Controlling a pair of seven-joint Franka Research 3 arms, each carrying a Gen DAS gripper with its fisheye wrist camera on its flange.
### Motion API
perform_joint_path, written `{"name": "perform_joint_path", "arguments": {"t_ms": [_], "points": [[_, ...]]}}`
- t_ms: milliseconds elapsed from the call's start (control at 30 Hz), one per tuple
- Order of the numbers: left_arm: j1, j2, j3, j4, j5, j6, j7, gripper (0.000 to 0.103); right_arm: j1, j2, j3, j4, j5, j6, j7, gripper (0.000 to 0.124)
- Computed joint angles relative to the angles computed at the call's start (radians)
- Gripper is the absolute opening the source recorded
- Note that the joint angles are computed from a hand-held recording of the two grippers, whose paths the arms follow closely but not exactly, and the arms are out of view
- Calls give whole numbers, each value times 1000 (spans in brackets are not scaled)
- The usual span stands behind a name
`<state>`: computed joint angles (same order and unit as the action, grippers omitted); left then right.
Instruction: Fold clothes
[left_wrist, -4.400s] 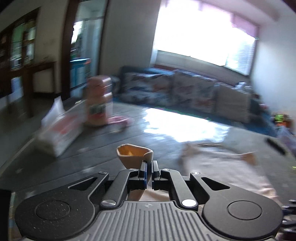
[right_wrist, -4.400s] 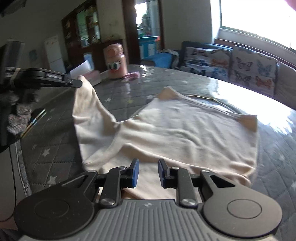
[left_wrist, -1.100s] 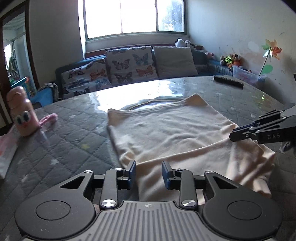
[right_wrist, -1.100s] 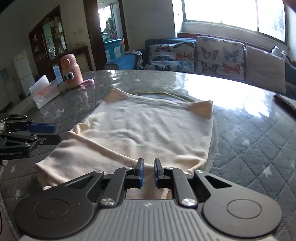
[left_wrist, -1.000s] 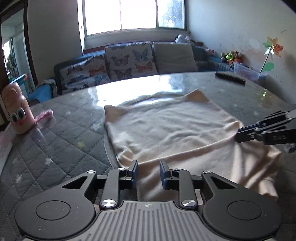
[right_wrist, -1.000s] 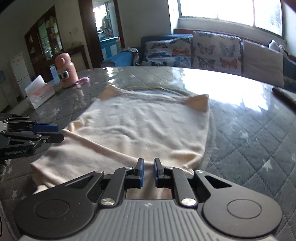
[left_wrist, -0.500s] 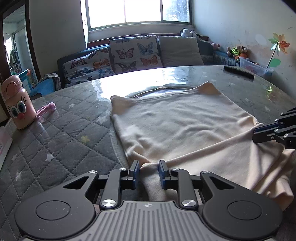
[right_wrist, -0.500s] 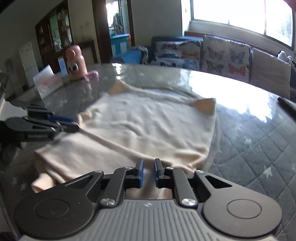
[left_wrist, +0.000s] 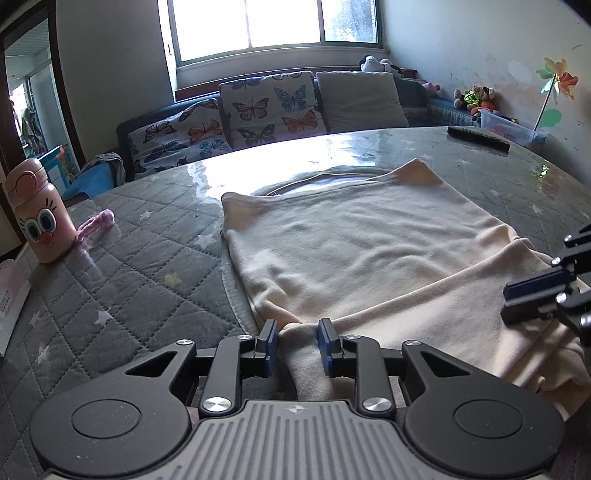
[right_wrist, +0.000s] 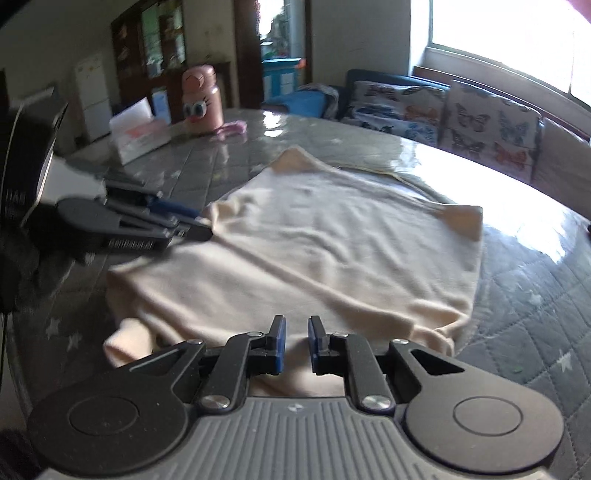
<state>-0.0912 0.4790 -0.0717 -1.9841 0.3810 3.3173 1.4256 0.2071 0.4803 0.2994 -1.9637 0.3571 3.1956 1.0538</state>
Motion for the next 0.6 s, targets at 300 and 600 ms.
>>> {"name": "perform_joint_path", "arguments": {"t_ms": [300, 600], "points": [[7, -14, -3, -20, 13, 23, 7, 28, 69, -119, -112, -132, -14, -28, 48, 22], [84, -129, -60, -175, 118, 112, 77, 31, 27, -81, -66, -91, 5, -7, 43, 22]]}}
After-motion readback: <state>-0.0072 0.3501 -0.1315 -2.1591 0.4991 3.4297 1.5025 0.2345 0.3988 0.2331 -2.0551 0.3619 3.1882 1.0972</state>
